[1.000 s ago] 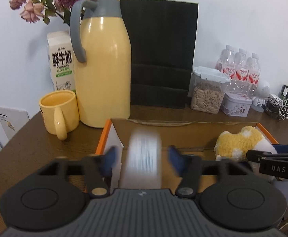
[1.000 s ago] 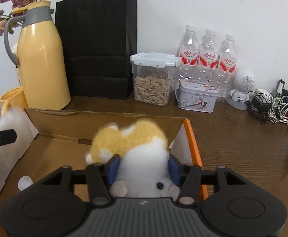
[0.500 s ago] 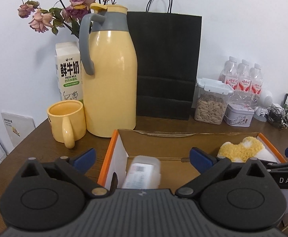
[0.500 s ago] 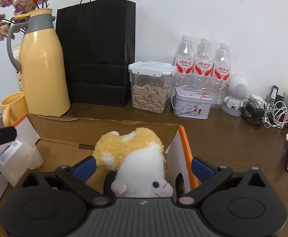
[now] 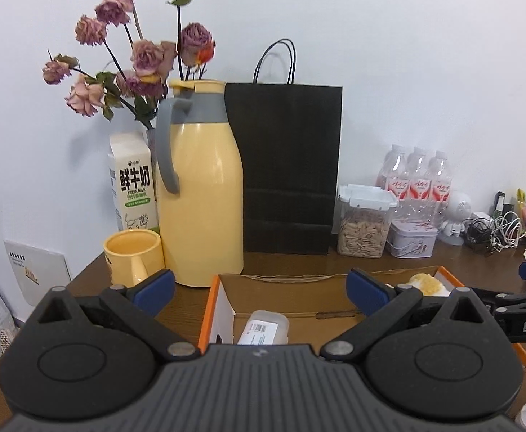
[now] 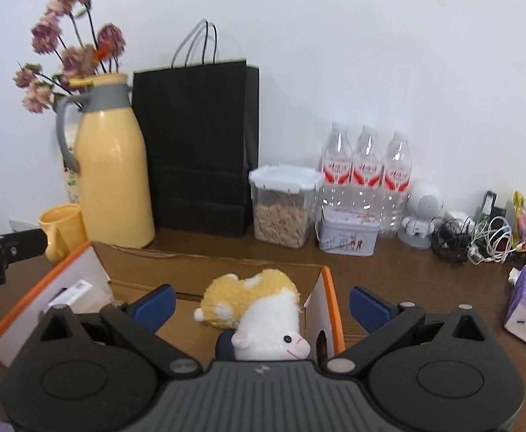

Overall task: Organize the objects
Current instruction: 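Carry the pill bottle and plush sheep into the box and release both, then move both tools back toward the remaining items beside the purple pouch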

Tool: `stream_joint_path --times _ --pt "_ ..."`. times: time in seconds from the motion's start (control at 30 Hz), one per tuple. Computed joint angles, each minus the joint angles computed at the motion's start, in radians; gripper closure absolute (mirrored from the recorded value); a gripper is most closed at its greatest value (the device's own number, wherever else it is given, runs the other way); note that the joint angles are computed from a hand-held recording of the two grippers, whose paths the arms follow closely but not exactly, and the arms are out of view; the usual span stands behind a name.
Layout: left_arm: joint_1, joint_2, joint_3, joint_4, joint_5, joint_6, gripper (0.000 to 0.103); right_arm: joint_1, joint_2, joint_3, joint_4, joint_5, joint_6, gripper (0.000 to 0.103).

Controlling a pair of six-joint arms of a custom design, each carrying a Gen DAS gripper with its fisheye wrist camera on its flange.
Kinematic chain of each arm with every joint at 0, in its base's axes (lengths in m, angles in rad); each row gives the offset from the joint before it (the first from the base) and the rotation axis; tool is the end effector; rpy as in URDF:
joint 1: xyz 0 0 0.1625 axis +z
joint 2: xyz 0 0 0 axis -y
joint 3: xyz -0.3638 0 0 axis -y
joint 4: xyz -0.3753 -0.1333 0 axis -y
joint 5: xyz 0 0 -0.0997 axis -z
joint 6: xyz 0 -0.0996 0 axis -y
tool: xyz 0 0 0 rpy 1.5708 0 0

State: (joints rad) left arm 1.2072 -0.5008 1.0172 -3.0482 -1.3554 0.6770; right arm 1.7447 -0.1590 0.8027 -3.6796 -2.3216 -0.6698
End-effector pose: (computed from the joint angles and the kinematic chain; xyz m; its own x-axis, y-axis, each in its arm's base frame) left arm -0.1338 -0.7862 0.1779 -0.6326 0.4785 -0.6090 0.7698 0.3021 -0.5623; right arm 0.1928 -0.7198 0.0863 -0.6452 0.3601 0.6738 -0.5343 0.4177 -0.7349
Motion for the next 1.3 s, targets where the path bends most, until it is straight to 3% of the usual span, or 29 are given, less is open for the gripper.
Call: stream_joint_path --times 0.23,0.63,1.0,1.3 --pt "-0.002 -0.083 0.123 -0.039 0.003 0.022 0.000 0.027 -0.067 0.169 -0.131 -0.019 -0.025 0.000" --pt "0.008 -0.224 0.332 -0.071 0.048 0.029 0.000 0.038 -0.146 0.414 -0.227 -0.066 0.039 0.000" --pt "0.049 -0.374 0.542 -0.098 0.070 -0.004 0.000 0.057 -0.167 0.607 -0.268 -0.087 0.138 0.000" --pt "0.098 -0.480 0.682 -0.063 0.078 0.003 0.000 0.078 -0.158 0.724 -0.210 -0.065 0.241 0.000"
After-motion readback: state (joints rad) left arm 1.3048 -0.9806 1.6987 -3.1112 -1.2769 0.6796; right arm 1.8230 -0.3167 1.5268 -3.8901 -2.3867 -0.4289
